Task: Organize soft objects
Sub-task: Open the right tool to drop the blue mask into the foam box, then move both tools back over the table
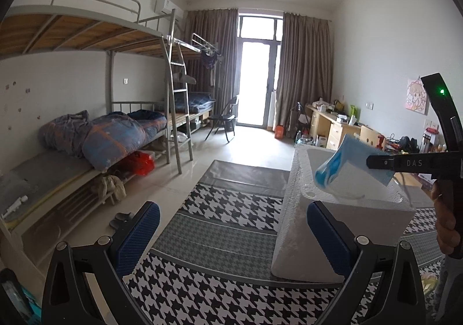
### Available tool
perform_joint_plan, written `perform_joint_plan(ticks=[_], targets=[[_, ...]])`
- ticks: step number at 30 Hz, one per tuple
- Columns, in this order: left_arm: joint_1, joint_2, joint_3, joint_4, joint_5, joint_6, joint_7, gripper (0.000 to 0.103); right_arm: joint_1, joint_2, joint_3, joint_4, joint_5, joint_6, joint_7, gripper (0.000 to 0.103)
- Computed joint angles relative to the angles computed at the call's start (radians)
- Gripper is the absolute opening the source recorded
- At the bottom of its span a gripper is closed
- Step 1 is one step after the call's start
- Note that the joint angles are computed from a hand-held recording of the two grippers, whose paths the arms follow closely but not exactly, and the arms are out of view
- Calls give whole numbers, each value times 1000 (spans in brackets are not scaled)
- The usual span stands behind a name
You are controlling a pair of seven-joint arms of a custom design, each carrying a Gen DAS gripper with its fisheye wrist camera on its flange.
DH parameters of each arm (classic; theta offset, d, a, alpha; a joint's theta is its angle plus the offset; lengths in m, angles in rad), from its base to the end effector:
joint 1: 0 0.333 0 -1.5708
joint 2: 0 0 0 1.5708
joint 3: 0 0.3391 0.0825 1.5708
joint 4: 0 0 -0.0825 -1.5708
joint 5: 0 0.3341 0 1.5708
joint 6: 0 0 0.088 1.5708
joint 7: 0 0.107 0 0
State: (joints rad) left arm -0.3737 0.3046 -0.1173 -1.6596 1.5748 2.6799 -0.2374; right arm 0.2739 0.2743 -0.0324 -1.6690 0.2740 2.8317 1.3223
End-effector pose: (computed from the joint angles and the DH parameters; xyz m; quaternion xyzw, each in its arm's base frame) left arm 0.5590 -0.3224 0.5302 -0.6053 0.5579 -0.4189 0.3832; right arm 0.6340 0.1450 0.5916 -0.7174 0.5437 -0.2391 0.3640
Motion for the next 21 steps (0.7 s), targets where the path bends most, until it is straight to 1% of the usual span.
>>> perform_joint_plan(ticks=[1, 2, 3, 4, 5, 15, 16, 17, 18, 19, 20, 21], targets=[[0, -1, 0, 0, -1, 0, 1, 102, -4, 2, 3, 5, 6, -15, -3, 21], [1, -2, 0, -1, -1, 1, 0, 102, -12, 2, 11, 7, 20, -27, -14, 35], [0, -3, 1, -2, 3, 1, -7, 102, -13, 1, 13, 6, 24, -26, -19, 43], [0, -3, 0, -3, 3, 0, -8, 102, -11, -4, 14, -7, 26, -5, -25, 57], [1, -3, -1, -4, -1, 1, -6, 102, -3, -7, 9, -17, 19, 12, -18, 61], [-3, -19, -9, -17, 8, 4, 4, 102, -21, -58, 33, -78, 88, 49, -77, 62], [-3, -20, -10, -17, 9, 7, 4, 102, -25, -68, 39, -92, 101, 59, -92, 66], [-3, -20, -12, -17, 9, 10, 4, 102, -28, -74, 44, -100, 111, 70, -106, 73], [-3, -20, -13, -17, 7, 13, 9, 102, -33, -80, 53, -112, 130, 85, -131, 77], [-4, -21, -14, -17, 8, 14, 10, 102, -37, -93, 63, -134, 151, 111, -159, 85], [-4, -22, -15, -18, 10, 14, 7, 102, -36, -99, 64, -145, 159, 127, -171, 91], [-3, -23, -16, -19, 10, 21, 4, 102, -35, -108, 68, -159, 170, 142, -188, 92]])
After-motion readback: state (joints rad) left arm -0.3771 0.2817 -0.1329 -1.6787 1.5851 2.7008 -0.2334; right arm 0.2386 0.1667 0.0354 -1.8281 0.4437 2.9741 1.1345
